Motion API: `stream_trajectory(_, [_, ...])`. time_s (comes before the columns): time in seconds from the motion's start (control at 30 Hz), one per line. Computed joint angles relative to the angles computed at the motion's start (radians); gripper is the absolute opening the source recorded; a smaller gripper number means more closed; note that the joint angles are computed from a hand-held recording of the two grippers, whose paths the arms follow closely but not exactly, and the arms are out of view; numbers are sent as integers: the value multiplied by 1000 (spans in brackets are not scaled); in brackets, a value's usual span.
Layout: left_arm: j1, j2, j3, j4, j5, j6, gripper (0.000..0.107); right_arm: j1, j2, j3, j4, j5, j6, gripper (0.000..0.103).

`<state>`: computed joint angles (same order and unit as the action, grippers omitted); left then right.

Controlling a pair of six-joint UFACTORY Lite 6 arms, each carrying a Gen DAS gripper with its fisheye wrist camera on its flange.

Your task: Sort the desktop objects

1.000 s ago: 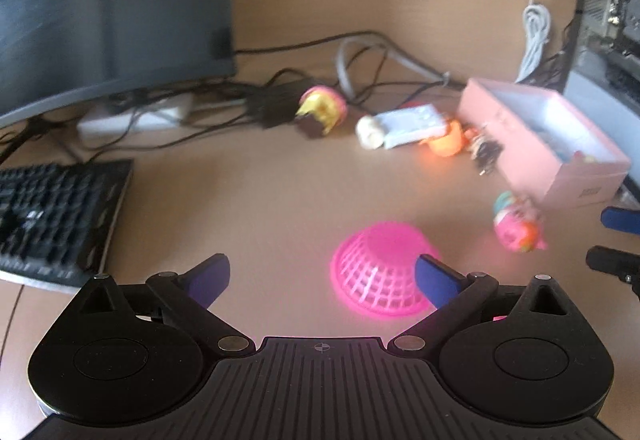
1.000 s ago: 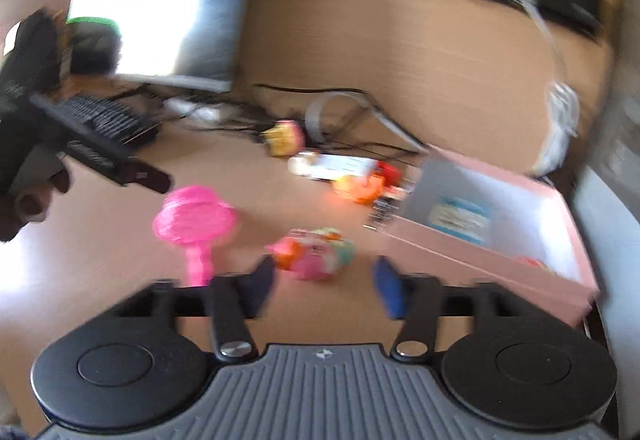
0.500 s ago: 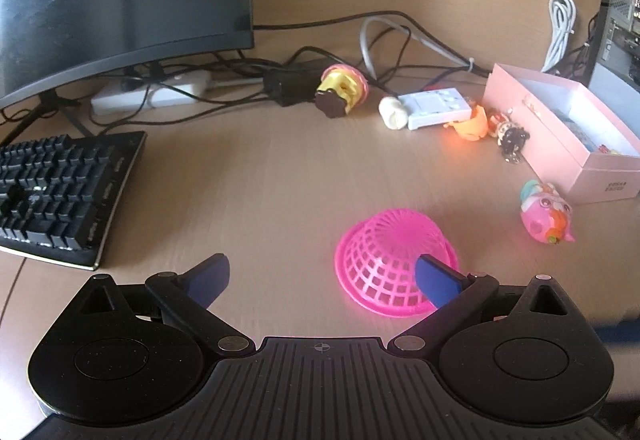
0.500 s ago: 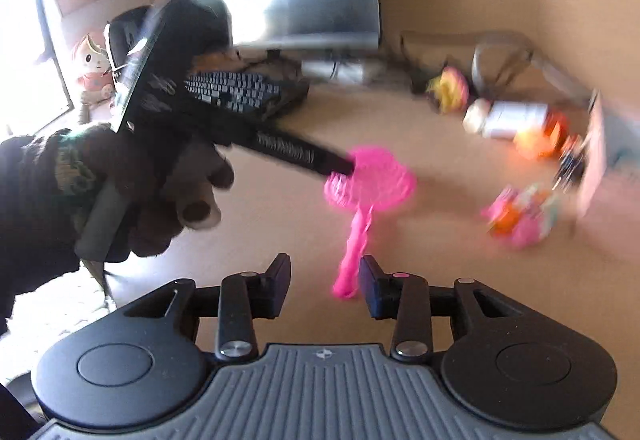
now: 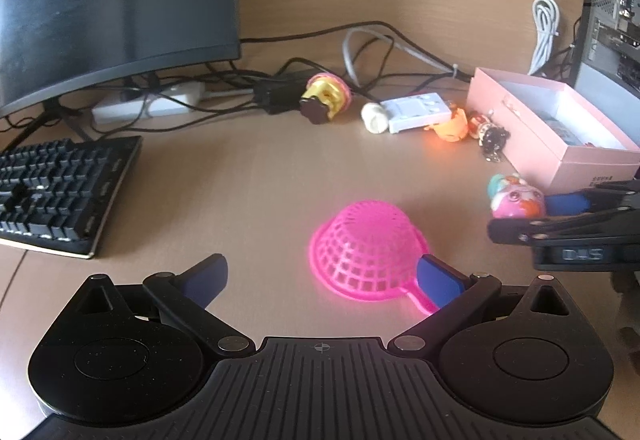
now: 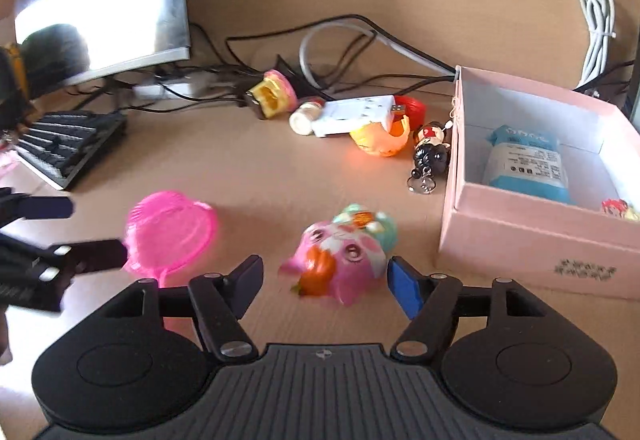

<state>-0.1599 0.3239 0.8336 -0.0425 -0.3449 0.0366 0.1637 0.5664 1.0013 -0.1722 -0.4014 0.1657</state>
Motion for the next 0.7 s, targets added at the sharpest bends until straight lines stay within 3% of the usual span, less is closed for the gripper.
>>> stream_trajectory(0.2, [-72,163,153,-142,31,121,103,-57,-164,-188,-104,-26,46,50])
stream_trajectory(0.4, [-122,239,238,-302,30,265,103,-207,-455,-466,-382,-60,189,50])
stream_trajectory(0.43, [-125,237,236,-299,28,265,101,-234,-498,-503,-414,-68,201,50])
stream_trajectory(0.5, [-136,220,215,-282,18,262,80,-314,-608,-591,-521,-93,251,50])
stream_trajectory(0.7, [-205,49,96,-202,43,206,79,-666,-940,-748,-1025,-202,591,50])
